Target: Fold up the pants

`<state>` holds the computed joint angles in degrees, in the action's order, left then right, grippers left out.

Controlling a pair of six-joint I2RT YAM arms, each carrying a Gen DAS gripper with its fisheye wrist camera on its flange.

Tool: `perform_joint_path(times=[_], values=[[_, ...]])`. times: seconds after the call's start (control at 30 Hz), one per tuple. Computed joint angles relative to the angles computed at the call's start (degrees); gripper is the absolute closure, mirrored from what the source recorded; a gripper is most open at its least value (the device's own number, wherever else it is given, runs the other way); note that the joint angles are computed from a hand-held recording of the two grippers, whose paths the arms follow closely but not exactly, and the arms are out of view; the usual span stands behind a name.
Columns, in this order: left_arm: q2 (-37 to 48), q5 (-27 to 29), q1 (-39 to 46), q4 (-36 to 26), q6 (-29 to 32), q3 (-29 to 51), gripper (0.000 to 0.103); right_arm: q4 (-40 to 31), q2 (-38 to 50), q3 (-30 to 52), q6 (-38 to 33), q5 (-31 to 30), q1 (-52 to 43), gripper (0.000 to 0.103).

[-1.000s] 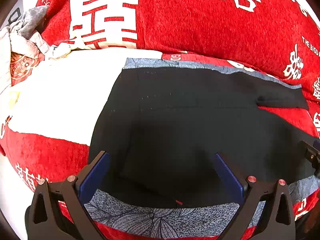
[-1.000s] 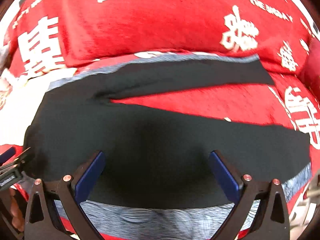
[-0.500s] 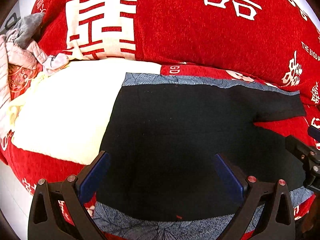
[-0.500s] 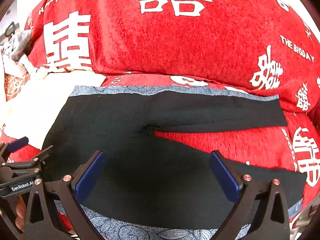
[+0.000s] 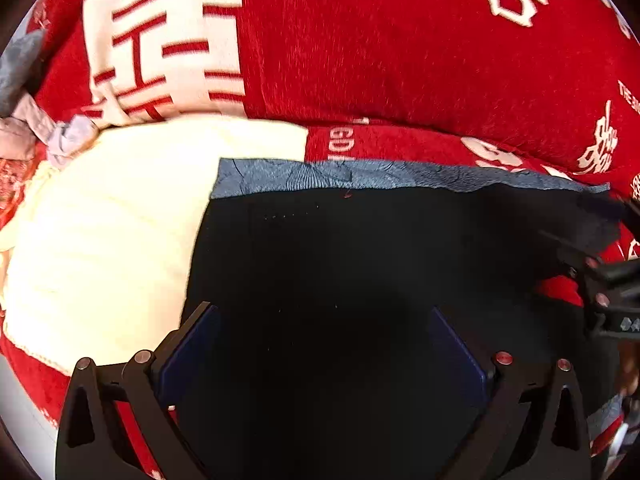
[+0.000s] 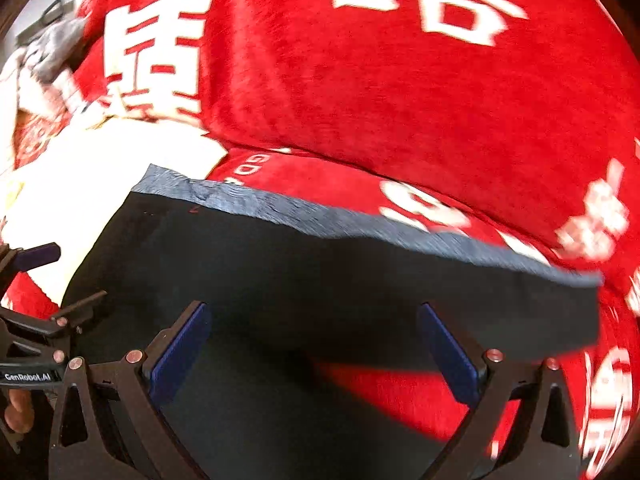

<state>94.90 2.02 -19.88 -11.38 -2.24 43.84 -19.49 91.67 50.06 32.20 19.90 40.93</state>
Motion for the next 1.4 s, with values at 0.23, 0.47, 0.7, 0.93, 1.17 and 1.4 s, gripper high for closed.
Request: perform_joint_path(times=[0.23, 0.47, 0.7, 0.93, 1.17, 1.4], values=[[9.0, 2.2, 1.7, -1.6, 0.5, 6.1, 0.000, 4.2, 17.0, 12.9, -23.0, -18.3, -10.2, 0.000], [13.0, 2.7, 1.6, -2.7, 1.3, 9.8, 0.000, -2.0, 33.1, 29.6, -34.4, -30.1, -15.8, 0.000], [15.5, 4.3, 1.9, -4.1, 1.6, 12.8, 0.000, -1.1, 36.5, 31.1, -36.5, -37.9, -18.1, 0.009], [16.4, 9.8, 5.2, -8.8, -1.9, 18.8, 0.000, 2.3, 28.9, 23.7, -37.8, -33.6, -14.6, 0.076], [23.6, 14.4, 6.3, -14.6, -10.9, 31.3, 0.000, 17.0, 16.4, 7.1, -35.5, -13.3, -4.9, 0.079], [32.4, 19.7, 6.1, -20.0, -22.3, 41.9, 0.000, 25.2, 13.6, -0.3, -38.2, 10.8, 7.9, 0.080]])
